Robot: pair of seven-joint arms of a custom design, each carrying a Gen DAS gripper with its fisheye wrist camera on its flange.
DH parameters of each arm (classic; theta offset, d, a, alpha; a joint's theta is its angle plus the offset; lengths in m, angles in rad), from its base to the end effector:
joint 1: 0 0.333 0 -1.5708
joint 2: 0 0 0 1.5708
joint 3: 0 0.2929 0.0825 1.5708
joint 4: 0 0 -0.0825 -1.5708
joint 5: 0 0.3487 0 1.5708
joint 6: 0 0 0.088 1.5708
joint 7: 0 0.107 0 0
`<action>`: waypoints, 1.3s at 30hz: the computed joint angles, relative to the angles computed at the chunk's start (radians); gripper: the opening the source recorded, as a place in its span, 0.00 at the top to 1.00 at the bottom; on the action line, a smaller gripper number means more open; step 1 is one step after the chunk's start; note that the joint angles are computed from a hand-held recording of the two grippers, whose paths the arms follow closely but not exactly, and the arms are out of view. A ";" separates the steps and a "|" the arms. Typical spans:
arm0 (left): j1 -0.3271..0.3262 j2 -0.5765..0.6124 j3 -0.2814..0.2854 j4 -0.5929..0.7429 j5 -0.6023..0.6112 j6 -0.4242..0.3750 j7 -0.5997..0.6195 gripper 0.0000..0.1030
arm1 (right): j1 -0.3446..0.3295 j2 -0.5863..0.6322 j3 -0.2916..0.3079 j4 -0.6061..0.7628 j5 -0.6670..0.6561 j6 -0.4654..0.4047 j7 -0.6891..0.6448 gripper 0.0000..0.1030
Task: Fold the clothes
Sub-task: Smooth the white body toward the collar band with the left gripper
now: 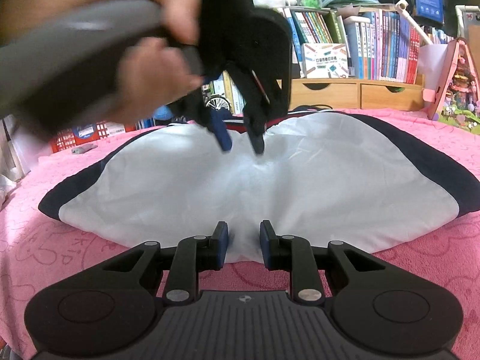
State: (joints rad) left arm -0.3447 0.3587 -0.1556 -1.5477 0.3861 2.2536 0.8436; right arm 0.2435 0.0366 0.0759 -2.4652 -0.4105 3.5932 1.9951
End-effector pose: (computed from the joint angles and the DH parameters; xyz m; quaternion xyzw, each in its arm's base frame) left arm 0.5869 -0.2930 0.4744 -0.7077 0.6700 -0.1464 0.1697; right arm 0.4539 0.2028 0.4149 -0.7102 0.4867 -0.2208 0.4583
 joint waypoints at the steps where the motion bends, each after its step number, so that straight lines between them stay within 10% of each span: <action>1: 0.003 -0.011 -0.009 -0.019 -0.020 -0.001 0.007 0.74 | 0.000 0.000 0.000 0.000 -0.001 0.000 0.001 0.77; 14: 0.009 0.082 0.032 0.063 0.016 0.041 -0.041 0.70 | -0.010 0.000 -0.002 0.001 -0.034 0.007 0.031 0.77; 27: 0.011 0.403 0.135 0.528 0.025 -0.022 -0.055 0.73 | 0.026 -0.011 0.004 -0.012 0.092 -0.009 -0.082 0.77; 39: 0.027 -0.004 0.028 -0.060 0.029 0.136 0.009 0.75 | 0.025 -0.013 0.002 -0.017 0.085 0.001 -0.070 0.77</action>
State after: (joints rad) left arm -0.3178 0.3545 -0.1277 -1.6079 0.4154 2.3897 0.8528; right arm 0.2681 0.0231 0.0777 -2.4824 -0.3258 3.5942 1.9253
